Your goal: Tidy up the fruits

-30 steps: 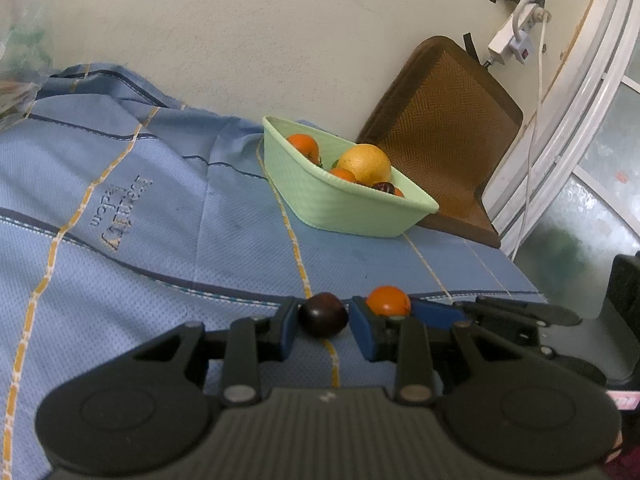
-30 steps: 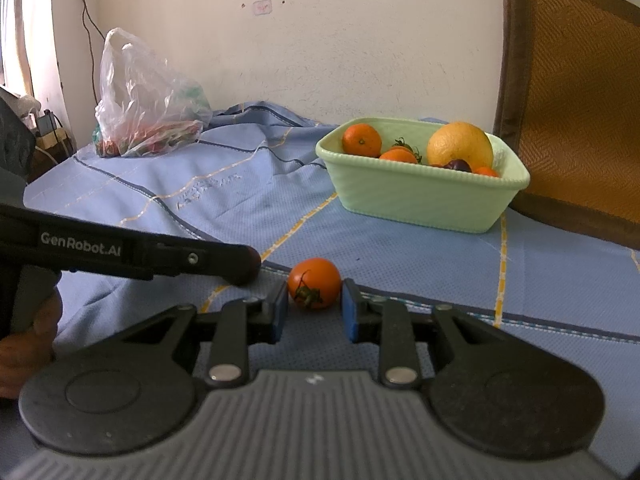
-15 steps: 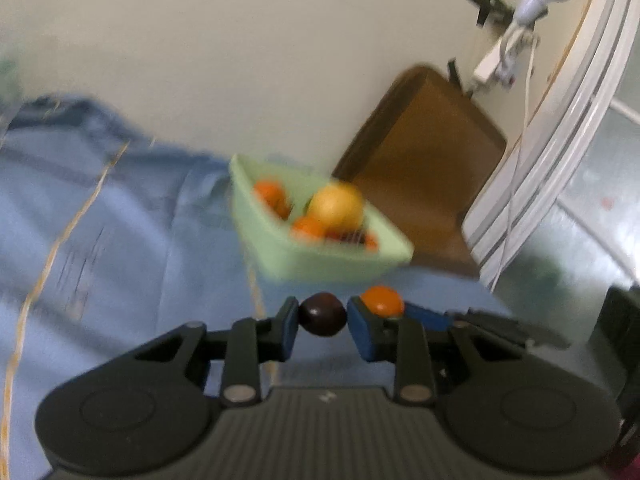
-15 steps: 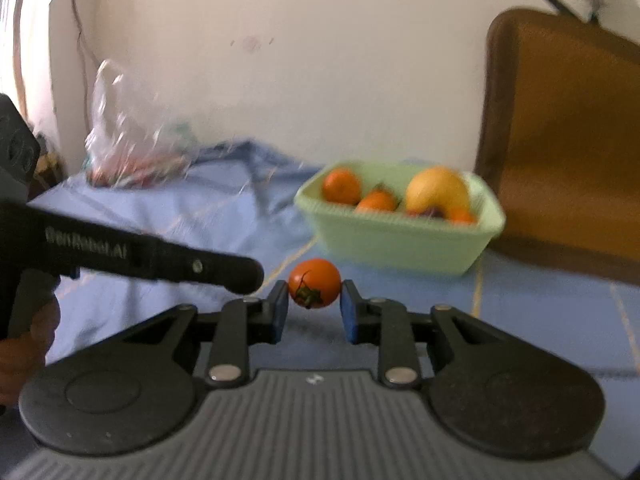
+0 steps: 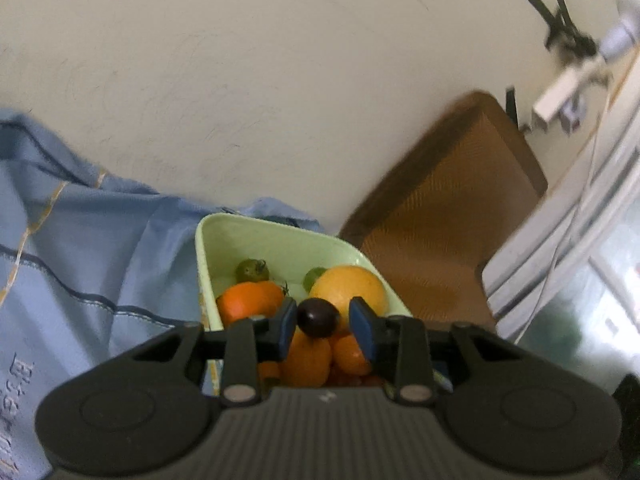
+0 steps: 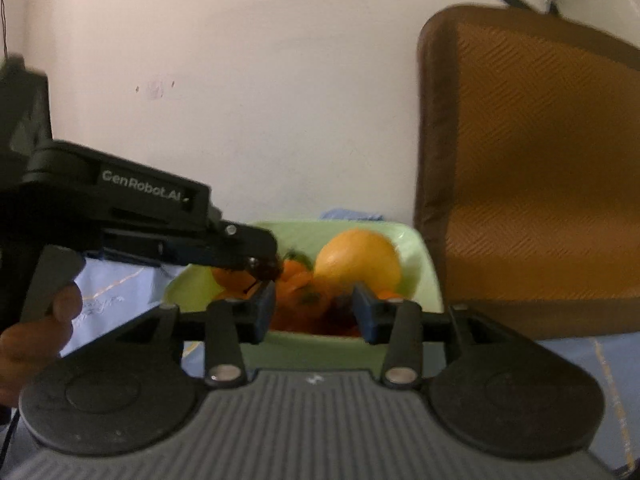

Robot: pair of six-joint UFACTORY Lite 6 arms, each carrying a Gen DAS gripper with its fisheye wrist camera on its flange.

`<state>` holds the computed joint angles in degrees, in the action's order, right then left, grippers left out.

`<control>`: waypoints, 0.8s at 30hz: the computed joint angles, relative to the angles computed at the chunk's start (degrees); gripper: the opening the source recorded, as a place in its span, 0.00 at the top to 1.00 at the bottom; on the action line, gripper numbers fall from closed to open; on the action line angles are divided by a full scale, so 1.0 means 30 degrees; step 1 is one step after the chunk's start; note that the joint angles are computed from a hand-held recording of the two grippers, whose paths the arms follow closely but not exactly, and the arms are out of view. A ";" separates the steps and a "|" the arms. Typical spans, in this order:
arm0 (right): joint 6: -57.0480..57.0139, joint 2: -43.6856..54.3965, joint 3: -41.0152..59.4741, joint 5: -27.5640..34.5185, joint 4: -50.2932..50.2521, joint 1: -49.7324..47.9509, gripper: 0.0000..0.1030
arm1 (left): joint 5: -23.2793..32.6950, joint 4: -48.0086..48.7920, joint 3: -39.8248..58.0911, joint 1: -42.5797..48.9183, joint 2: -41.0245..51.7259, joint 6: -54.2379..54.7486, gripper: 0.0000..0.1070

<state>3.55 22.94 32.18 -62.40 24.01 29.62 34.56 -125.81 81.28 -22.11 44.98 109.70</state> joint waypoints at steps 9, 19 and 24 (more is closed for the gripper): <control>0.2362 -0.1596 -0.1789 -0.0628 0.2495 0.0513 0.56 | 0.1982 -0.4193 -0.8749 0.0731 -0.5801 0.5350 0.65; 0.7365 -0.3879 -0.6720 -0.1128 0.7431 0.7155 0.51 | 0.4505 -1.1165 -1.9366 -0.1748 -1.1897 1.4748 0.61; 0.8886 -0.2880 -0.7076 -0.2307 1.1469 1.2349 0.42 | 0.5682 -1.2531 -2.0678 -0.2412 -1.1465 1.5547 0.61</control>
<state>30.21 14.30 10.96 -69.32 58.42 66.67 51.61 -163.40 19.24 -29.35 10.59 156.34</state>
